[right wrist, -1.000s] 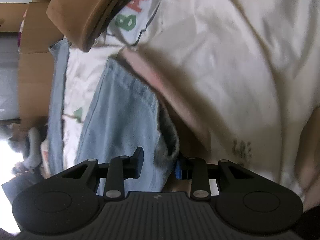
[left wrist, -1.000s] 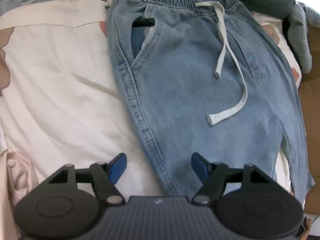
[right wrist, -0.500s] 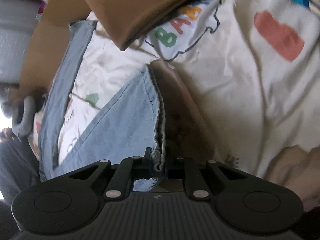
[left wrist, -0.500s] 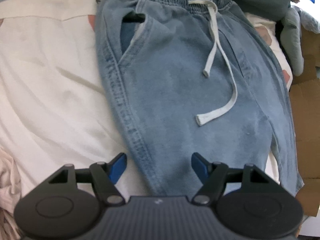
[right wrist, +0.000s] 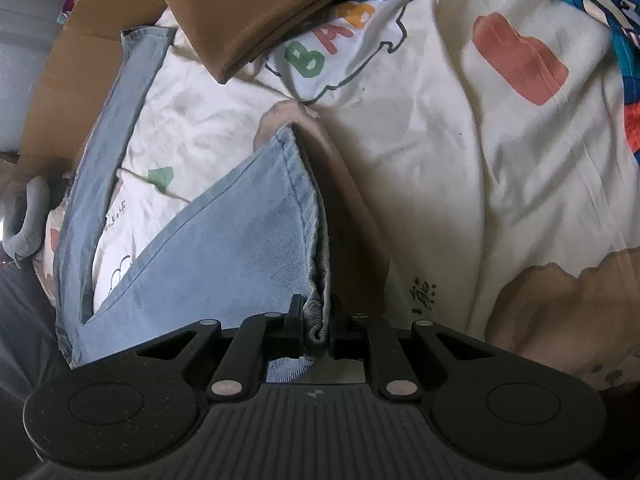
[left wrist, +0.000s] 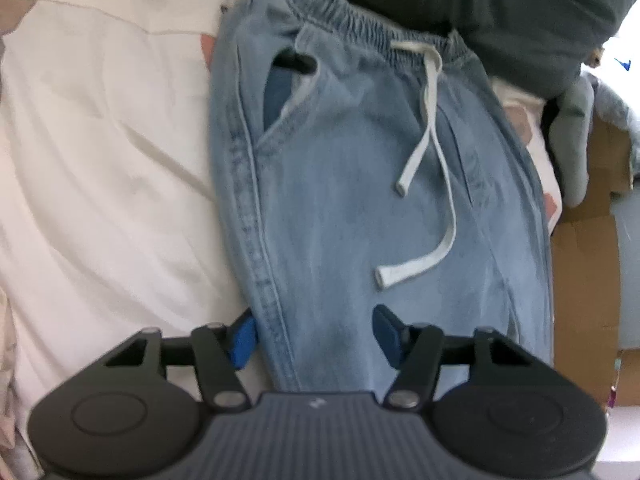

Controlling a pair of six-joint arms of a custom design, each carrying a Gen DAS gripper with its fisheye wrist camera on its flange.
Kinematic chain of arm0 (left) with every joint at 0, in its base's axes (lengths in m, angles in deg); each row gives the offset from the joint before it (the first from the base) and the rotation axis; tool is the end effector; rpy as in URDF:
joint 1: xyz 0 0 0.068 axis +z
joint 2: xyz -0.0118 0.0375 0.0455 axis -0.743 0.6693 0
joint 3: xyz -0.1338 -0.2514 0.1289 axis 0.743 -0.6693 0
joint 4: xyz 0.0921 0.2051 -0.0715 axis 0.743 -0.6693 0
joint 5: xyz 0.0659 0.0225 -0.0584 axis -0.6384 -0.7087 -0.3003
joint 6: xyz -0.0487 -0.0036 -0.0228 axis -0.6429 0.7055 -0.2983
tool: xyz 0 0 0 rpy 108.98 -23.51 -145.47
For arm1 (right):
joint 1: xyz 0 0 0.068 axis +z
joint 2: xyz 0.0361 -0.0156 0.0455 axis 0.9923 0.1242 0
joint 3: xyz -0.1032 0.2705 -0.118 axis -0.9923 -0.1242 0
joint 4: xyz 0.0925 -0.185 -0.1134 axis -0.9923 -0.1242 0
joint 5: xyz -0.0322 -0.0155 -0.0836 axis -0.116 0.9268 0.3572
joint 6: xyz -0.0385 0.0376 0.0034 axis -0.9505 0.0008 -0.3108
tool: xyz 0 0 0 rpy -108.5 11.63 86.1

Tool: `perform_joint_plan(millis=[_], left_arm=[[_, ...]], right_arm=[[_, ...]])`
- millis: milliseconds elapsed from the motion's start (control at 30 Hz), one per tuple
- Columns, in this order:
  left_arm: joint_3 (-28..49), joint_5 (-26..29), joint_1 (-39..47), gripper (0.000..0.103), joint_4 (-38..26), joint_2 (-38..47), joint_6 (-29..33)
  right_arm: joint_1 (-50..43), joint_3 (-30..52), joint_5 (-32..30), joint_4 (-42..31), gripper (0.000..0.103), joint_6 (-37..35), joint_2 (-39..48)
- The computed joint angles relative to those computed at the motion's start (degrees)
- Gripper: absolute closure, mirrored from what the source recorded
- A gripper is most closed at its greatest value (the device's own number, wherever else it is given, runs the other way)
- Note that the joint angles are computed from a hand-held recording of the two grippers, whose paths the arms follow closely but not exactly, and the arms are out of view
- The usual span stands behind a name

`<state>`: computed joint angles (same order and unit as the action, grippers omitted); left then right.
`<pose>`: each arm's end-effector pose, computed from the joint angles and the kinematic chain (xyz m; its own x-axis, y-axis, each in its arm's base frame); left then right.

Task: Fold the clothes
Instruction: 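Grasp the jeans leg edge with the right tool while the left tool grips the waistband side, then open both tools and release the jeans leg edge and waistband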

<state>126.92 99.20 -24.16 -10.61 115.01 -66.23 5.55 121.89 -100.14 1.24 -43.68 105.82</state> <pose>0.4748 0.1917 0.1837 -0.7083 -0.6949 -0.1241 -0.5460 0.6508 -0.5275 0.0600 -0.1866 0.2565 -0.3553 0.9346 -0.0180 0.8083 0.3168 0.4963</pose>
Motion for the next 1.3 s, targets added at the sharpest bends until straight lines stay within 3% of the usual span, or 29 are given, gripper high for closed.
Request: perform_joint_plan(millis=[200,300,433,733,1100,1233,1300], left_arm=[[1.0,-1.1,1.7,0.044,2.4,0.8,-3.4],[3.4,-0.8,2.6,0.067,2.2,2.4,-4.2],[11.5,-3.1,3.1,0.093,-4.3,6.0,-0.8],[18.0,-6.5,3.0,0.096,-9.7,6.5,6.1],[21.7,-12.3,1.1,0.096,-11.9,8.9,7.9],[23.9,-11.8,1.4,0.096,-13.6,10.0,9.2],[28.8,-11.0,1.9,0.094,-17.4,12.4,9.4]], right_arm=[[0.4,-0.1,0.9,-0.3,0.094,-0.1,-0.2],[1.1,0.8,1.3,-1.0,0.094,0.0,-0.3],[2.1,1.4,2.0,-1.3,0.094,0.6,-0.6],[3.3,-0.1,5.0,-0.8,0.094,0.7,-1.2],[1.5,-5.1,9.2,-1.0,0.094,-1.3,-2.6],[0.7,-7.1,9.9,-0.2,0.094,-1.7,-3.1],[-0.1,-7.5,9.8,-0.1,0.094,-2.0,-3.2]])
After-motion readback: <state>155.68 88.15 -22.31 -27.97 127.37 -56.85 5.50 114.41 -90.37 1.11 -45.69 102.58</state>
